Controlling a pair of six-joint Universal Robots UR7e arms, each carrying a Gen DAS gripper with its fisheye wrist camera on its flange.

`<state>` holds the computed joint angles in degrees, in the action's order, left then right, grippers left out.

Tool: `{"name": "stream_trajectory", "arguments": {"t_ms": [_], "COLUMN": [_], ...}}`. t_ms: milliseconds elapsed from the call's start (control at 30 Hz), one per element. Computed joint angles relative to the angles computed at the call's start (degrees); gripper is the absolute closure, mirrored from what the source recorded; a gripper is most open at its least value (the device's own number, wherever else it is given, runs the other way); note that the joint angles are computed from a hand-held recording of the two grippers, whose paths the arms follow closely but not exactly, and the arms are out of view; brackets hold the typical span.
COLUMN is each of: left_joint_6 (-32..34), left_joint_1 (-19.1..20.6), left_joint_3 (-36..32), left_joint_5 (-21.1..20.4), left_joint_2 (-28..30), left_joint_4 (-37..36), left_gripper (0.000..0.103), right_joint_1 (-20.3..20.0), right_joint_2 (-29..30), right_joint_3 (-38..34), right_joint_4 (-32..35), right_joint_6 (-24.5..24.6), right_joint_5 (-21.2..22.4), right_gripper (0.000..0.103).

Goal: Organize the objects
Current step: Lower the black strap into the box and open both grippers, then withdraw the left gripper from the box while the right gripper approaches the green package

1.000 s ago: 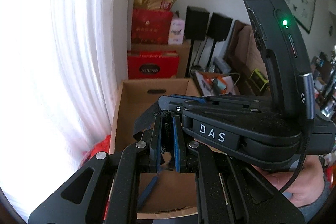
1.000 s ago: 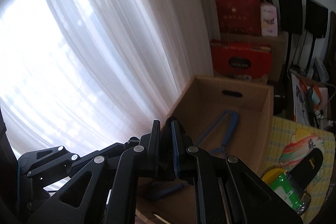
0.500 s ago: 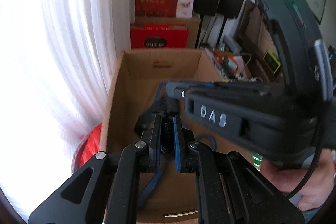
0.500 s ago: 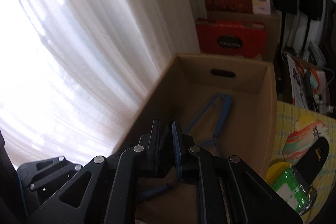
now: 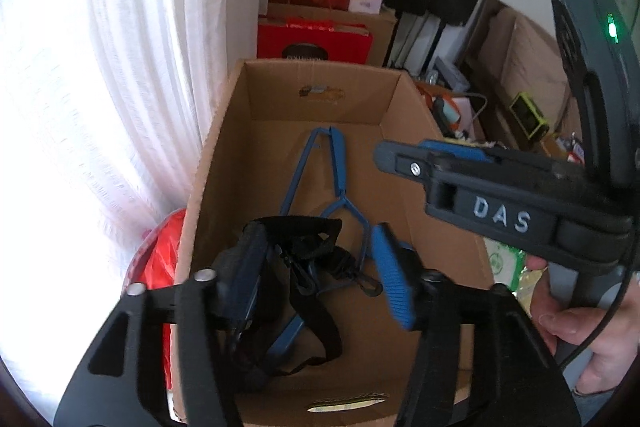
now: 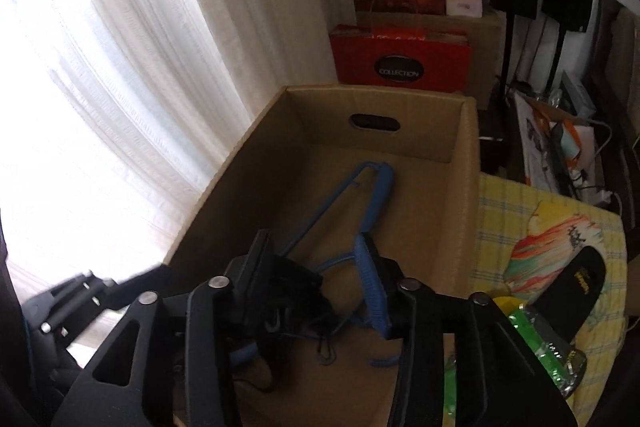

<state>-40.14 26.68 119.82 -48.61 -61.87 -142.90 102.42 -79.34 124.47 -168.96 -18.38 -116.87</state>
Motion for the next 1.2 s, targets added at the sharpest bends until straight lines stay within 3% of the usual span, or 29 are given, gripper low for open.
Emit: {"name": "stream_trajectory", "arguments": {"t_ms": [133,200,233,333,500,733,767,833,900,1200], "left_joint_6": [0.5,0.2,0.0,-0.9,-2.3,-3.9,-4.1,-4.1,-4.9,-6.0], "left_joint_1": [-0.2,-0.5,-0.7,-1.0,-1.0,-1.5,-1.6,-1.8,-2.1,-3.6], "left_joint_3": [-0.3,-0.1,0.1,0.6,0.3,0.3,0.1,0.2,-0.4,-1.3], "left_joint_5": [0.8,1.0,1.2,2.0,2.9,3.8,4.0,4.3,5.2,8.6], "left_joint_2": [0.1,0.0,-0.2,-0.4,0.0,0.6,0.8,1.0,1.5,4.0], "left_joint_4": [-0.2,-0.7,-1.1,-2.4,-2.3,-2.7,-2.4,-2.6,-1.0,1.8], "left_gripper": [0.047,0.040,0.032,0.026,0.020,0.017,0.012,0.006,0.006,0.000], "right_joint_1": [-0.1,-0.2,-0.4,-0.8,-1.3,-1.8,-1.8,-1.7,-1.6,-2.1], "right_joint_2": [-1.4,-2.0,-2.5,-3.9,-5.4,-7.5,-7.6,-8.0,-8.4,-11.3], "right_joint_3": [1.1,1.8,2.2,3.4,4.8,6.4,6.7,7.3,7.9,9.8], "right_joint_4": [-1.3,-2.4,-2.9,-4.8,-6.9,-8.9,-9.3,-10.4,-11.2,-12.1], "right_joint_6": [-1.1,-1.7,-2.1,-3.6,-5.1,-6.2,-6.5,-7.4,-8.0,-8.5], "right_joint_5": [-1.2,-1.9,-2.2,-3.4,-4.5,-5.3,-5.5,-5.8,-6.0,-7.1], "right_gripper": [0.041,0.036,0.034,0.031,0.021,0.015,0.014,0.005,0.000,0.000]}}
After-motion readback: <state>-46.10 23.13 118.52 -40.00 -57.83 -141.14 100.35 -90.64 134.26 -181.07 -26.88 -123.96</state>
